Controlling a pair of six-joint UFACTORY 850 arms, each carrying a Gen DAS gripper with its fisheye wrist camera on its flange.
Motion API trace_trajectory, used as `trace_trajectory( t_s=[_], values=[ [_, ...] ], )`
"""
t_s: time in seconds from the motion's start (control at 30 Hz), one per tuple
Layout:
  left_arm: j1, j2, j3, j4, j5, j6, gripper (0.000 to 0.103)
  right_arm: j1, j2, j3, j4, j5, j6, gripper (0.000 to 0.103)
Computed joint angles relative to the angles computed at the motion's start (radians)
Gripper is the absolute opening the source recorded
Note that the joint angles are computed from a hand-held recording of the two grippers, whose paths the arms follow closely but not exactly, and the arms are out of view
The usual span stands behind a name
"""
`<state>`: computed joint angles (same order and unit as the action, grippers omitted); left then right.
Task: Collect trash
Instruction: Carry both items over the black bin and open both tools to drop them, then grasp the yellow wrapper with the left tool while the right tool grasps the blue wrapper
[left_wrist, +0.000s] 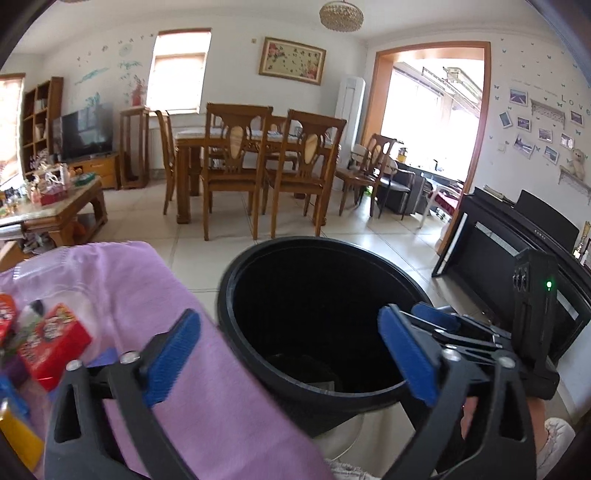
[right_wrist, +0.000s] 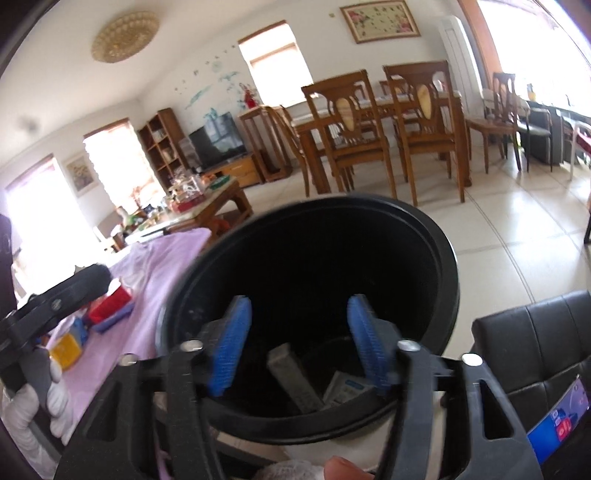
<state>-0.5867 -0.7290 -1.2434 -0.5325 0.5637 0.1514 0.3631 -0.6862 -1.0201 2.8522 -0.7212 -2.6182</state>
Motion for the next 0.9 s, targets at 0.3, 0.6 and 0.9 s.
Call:
trace_trajectory(
  t_s=[0.3,0.6,0.9],
  values=[
    [0.015,0.167,0.250,-0.138,0.091,0.109,0.098,0.104,0.051,-0.012,-0.063,0.025,-0.051,0.097],
    [0.101,0.303,0.502,-0.315,0.123,0.251,0.098,0.228,-0.020,-0.164,-0.203,0.161,-0.034,0.097],
    [0.220,0.300,0.511,-0.203,-0.049,0.323,0.098,0.363,-0.188,-0.504,-0.329,0.539,-0.218,0.081]
  ],
)
